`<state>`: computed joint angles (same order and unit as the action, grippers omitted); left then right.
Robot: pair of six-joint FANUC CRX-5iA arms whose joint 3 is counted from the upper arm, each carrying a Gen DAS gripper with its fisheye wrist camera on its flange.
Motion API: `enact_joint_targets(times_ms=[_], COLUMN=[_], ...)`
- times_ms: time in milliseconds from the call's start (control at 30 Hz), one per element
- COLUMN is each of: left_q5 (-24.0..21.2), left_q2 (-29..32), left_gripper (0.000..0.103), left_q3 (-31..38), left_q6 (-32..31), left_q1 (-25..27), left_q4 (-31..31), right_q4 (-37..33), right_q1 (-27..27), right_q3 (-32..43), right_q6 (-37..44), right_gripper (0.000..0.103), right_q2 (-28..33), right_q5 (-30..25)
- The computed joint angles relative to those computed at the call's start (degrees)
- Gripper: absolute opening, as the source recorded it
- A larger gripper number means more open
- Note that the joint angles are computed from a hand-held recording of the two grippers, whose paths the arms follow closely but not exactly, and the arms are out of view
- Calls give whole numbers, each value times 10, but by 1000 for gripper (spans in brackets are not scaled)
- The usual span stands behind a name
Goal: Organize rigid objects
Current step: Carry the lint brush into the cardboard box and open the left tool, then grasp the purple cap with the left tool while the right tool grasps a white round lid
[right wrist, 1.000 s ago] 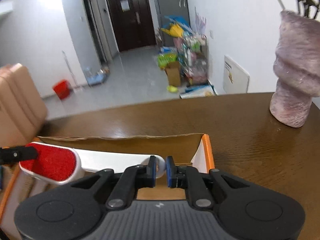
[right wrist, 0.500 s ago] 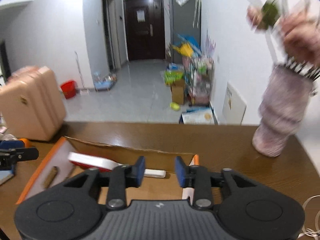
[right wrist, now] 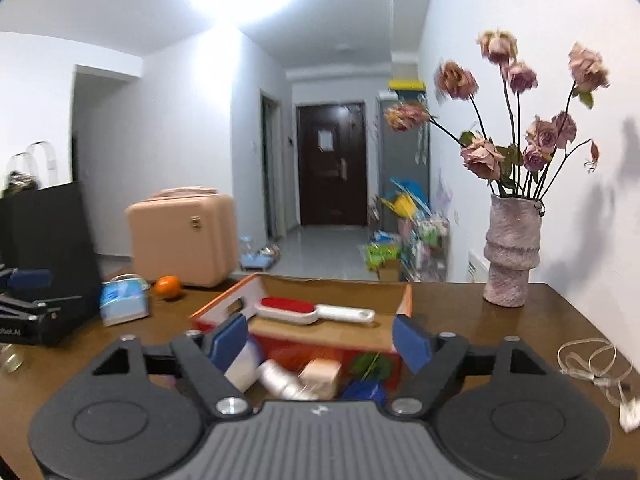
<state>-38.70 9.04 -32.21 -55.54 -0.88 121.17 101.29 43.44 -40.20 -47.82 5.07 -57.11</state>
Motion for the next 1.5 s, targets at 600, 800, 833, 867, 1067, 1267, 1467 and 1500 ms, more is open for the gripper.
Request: enact_joint_targets(times_ms=[600,800,833,867,1067,1267,1467,1500], left_q5=[-187,-120,-116,-109,-42,13,103,110], left_q2=[-83,-75,-69,-63,-25,18,83,96], left_gripper=[103,103,103,103,103,103,101,95], left_q3=[-236,-218,-215,-210,-166,-104,4,21], left_q6=[-132,-106,-111,-116,-102,-95,-87,-75], left_q1=[137,96,95,87,42,-26,-81,-81], left_q4=[-46,-3,0,10,13,52,97,89], right_q4=[-117,-116,-117,-119,-131,-90,-58,-64], right_q1=[233,208,202,197,157,72,-15,-21], right_q3=[1,-9,-10,-9,-9,-13,18,25], right_q6=[-137,-155,-152,-144,-128,-103,-15,-1], right_gripper=[101,101,101,101,99,93,93,86], right_q2=[125,116,115,114,109,97,115,121], right_q5=[-160,-116,-108,-104,-87,-5,99,108])
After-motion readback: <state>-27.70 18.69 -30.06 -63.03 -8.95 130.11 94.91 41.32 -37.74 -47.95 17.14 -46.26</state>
